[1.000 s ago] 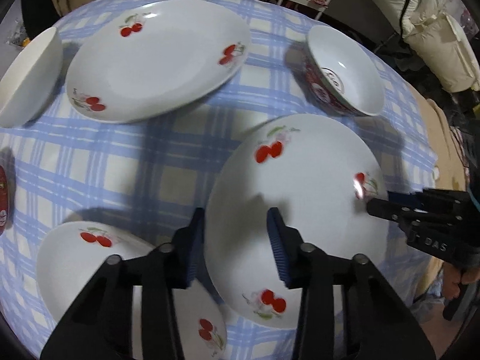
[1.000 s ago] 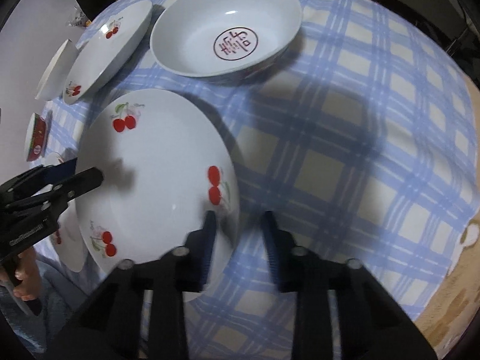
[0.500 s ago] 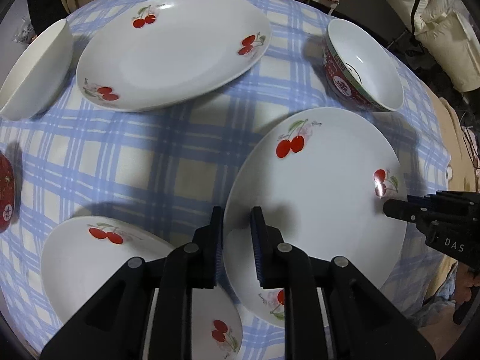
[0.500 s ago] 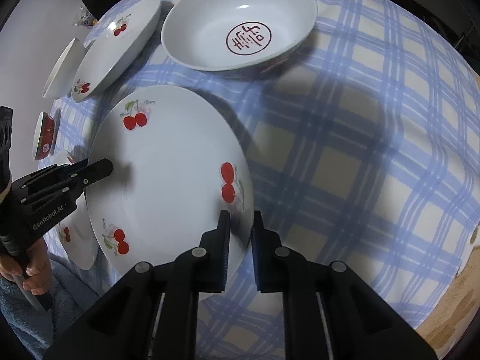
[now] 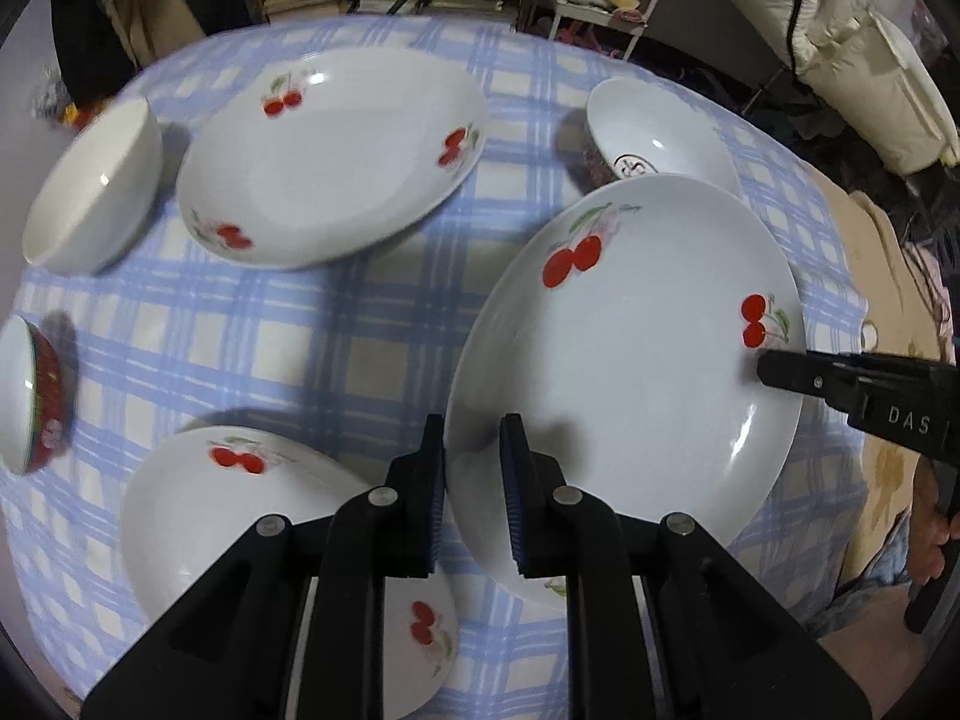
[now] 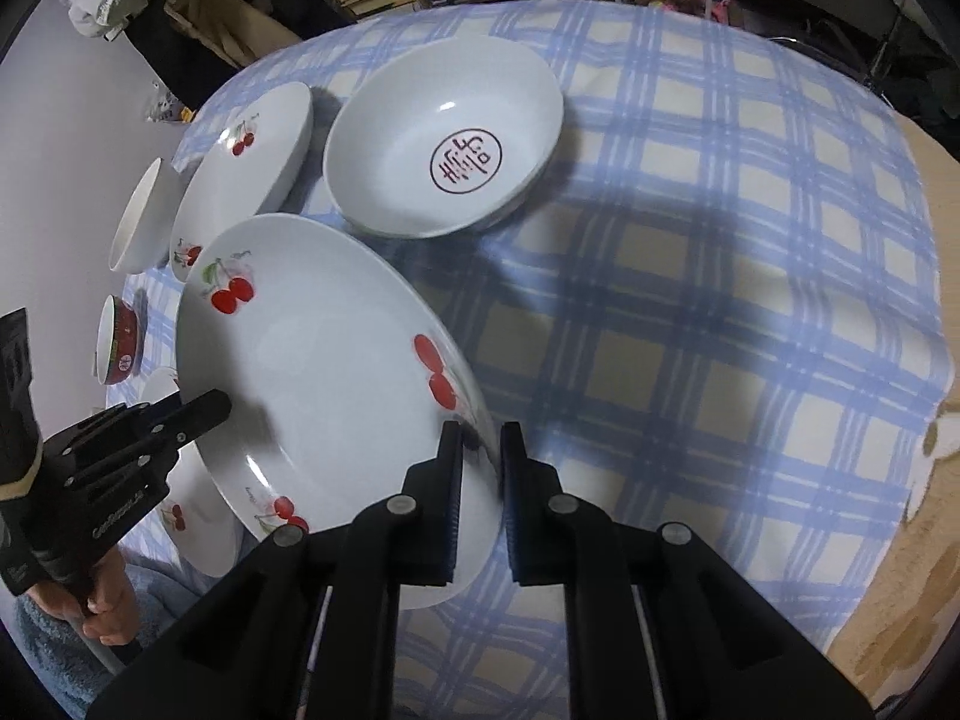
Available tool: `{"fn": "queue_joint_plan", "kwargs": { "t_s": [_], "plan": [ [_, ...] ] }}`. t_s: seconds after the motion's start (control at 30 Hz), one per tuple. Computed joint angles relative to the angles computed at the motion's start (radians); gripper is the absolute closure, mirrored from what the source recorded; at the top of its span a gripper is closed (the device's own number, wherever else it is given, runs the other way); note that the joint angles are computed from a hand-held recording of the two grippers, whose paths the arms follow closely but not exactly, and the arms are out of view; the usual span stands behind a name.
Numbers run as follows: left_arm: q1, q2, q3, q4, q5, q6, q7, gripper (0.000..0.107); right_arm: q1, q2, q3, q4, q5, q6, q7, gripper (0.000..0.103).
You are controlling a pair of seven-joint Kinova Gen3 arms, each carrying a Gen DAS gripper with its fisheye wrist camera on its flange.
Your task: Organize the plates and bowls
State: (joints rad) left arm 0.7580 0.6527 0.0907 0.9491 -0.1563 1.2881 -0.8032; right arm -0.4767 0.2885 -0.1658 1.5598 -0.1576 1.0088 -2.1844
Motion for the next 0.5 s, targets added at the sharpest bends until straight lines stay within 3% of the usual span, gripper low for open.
{"fn": "queue_joint_plan", "kwargs": {
  "t_s": [0.13, 0.5],
  "plan": [
    [0.01, -0.041, -0.012, 0.031, -0.021, 0.01, 0.025, 0.09, -0.021, -0.007, -0.006, -0.02, 0.009, 0.003, -0.019, 0.089],
    [-0.043, -0.249, 0.014, 0.277, -0.054, -0.018, 0.098, 0.09, -0.112, 0.026, -0.041, -0.141, 0.019, -0.008, -0.035, 0.089]
  ]
}}
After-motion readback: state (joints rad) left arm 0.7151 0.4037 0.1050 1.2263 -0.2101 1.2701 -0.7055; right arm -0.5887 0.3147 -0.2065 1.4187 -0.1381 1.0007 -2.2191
